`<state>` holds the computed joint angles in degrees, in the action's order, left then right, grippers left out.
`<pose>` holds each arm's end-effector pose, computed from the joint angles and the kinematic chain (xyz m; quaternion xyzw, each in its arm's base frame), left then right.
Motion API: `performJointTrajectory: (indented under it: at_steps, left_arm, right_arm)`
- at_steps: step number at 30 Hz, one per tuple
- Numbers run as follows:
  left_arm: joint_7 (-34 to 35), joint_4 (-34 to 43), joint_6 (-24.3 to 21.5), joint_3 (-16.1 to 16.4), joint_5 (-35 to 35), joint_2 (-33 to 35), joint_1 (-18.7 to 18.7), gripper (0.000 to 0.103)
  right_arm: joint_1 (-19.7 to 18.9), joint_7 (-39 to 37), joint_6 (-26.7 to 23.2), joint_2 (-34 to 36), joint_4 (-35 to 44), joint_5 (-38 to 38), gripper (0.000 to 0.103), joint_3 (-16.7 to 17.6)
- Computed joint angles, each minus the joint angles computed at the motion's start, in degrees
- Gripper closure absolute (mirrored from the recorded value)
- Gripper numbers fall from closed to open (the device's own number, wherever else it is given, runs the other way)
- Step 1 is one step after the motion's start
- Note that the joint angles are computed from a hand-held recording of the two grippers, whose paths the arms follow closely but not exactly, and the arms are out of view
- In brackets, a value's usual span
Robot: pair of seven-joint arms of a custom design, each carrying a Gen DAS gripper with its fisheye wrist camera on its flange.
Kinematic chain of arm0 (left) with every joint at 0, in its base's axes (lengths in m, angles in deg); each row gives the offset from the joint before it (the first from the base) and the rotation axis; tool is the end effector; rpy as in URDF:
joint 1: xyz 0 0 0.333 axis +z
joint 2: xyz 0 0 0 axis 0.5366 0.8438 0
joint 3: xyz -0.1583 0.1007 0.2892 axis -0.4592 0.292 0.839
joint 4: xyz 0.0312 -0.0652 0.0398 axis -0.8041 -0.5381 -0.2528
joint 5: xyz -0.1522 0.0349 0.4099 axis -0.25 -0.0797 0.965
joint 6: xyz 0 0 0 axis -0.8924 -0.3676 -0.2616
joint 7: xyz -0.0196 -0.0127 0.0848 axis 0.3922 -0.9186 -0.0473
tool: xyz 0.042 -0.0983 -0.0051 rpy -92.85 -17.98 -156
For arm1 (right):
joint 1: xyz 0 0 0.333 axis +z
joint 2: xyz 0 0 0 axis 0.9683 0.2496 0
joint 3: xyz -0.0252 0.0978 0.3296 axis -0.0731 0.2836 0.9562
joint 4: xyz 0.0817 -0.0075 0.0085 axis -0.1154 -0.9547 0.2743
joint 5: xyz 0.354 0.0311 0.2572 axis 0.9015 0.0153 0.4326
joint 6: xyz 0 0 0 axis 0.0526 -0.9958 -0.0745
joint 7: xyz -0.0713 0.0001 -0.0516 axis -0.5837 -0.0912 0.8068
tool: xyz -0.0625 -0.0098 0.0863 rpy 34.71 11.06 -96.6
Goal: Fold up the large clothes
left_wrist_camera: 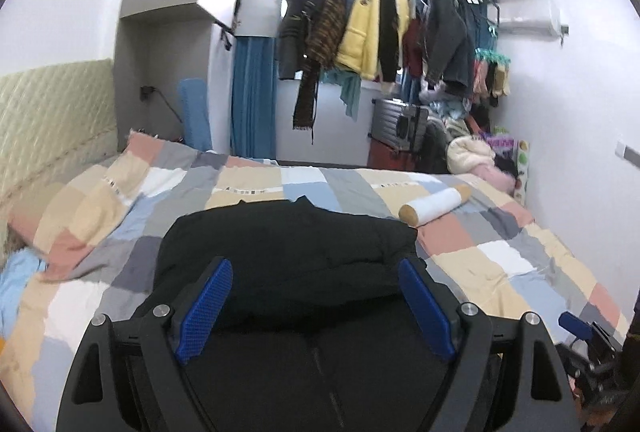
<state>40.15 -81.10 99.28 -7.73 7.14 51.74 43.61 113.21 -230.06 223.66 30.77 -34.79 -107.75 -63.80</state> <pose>0.6747 -0.2400 0.5080 -0.4936 0.6931 -0.4694 0.2360 0.5093 0.4855 0.4563 -0.5319 0.6588 -0.3089 0.4331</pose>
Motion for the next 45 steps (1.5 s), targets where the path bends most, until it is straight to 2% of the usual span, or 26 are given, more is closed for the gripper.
performJointTrajectory:
  at_steps: [1,4,7,13,15,18,21,25,28,30,31,33,34,35,36,38,40,41,43,45]
  left_arm:
    - [-0.2,-1.2,1.0,-1.5,0.3,-0.2,2.0,0.018]
    - [-1.2,-4.9,4.5,-3.4,1.5,-0.7,5.6,0.018]
    - [-3.2,-7.1,6.9,-0.7,3.0,-0.6,4.6,0.018]
    - [-7.1,-6.5,6.9,0.9,7.5,2.3,4.8,0.018]
    - [-8.4,-5.5,6.3,0.2,9.5,4.1,5.9,0.018]
    - [-10.2,-4.0,5.1,1.4,11.5,5.9,5.1,0.018]
    - [-11.4,-2.0,3.6,5.3,11.6,7.5,1.7,0.018]
    - [-11.1,0.6,1.3,4.0,10.6,10.5,2.7,0.018]
    - [-10.4,1.9,0.8,5.6,9.1,11.7,1.1,0.018]
    - [-10.2,2.8,0.8,8.6,8.3,12.1,-1.7,0.018]
    - [-10.2,3.4,0.7,10.4,8.0,12.3,-3.4,0.018]
    - [-9.8,4.4,0.3,11.8,7.6,13.0,-4.9,0.018]
    - [-9.7,5.0,-0.1,12.4,7.2,13.5,-5.5,0.018]
    - [-9.5,5.5,-0.5,12.5,6.9,13.8,-5.8,0.018]
    - [-9.4,6.0,-1.0,12.9,6.6,14.1,-6.3,0.018]
    - [-9.0,6.3,-1.5,13.5,6.0,14.3,-7.1,0.018]
    - [-8.5,6.2,-1.3,14.0,5.4,14.2,-7.4,0.018]
    - [-8.4,6.0,-1.0,14.4,5.2,14.1,-7.8,0.018]
    - [-8.1,5.5,-0.6,14.4,5.0,13.8,-7.8,0.018]
    - [-8.1,5.2,-0.3,15.4,4.8,13.5,-8.7,0.018]
  right_arm:
    - [0.2,-0.7,-0.4,0.2,0.4,0.1,0.0,0.1]
    - [0.8,-4.4,-1.5,1.7,2.3,1.7,0.0,0.2]
    - [0.9,-8.0,0.1,3.6,4.4,5.0,0.0,-0.2]
    - [1.1,-12.5,5.1,6.9,8.9,10.8,0.0,-2.5]
    - [0.0,-17.3,6.6,8.7,11.8,16.1,0.0,-3.0]
    - [-1.1,-23.0,8.2,11.7,16.5,21.9,0.0,-4.3]
    - [-3.9,-28.8,9.8,16.9,22.7,29.9,0.001,-4.8]
    - [-7.4,-35.8,9.8,24.5,30.2,40.0,0.013,-4.3]
    - [-10.0,-38.2,12.6,29.3,33.0,47.1,0.022,-3.5]
    - [-10.8,-39.2,14.4,31.2,33.6,50.2,0.026,-3.6]
    - [-11.0,-39.5,15.3,32.0,33.8,51.5,0.031,-3.7]
    - [-11.2,-40.4,17.8,33.0,33.9,53.3,0.042,-4.3]
    - [-11.0,-40.6,19.5,33.3,33.6,53.9,0.049,-4.9]
    - [-10.8,-41.1,20.9,33.6,33.7,54.4,0.063,-5.3]
    - [-10.7,-42.6,21.2,33.8,34.0,54.9,0.069,-5.3]
    - [-8.8,-44.0,19.5,33.5,34.9,54.9,0.081,-7.4]
    - [-6.4,-43.4,19.0,33.0,35.0,54.6,0.085,-10.8]
    - [-4.4,-41.5,19.3,32.3,34.3,53.7,0.086,-13.9]
    - [-2.2,-39.2,21.7,31.4,32.4,53.6,0.087,-17.7]
    - [-2.4,-41.5,20.6,31.6,32.4,55.5,0.087,-17.5]
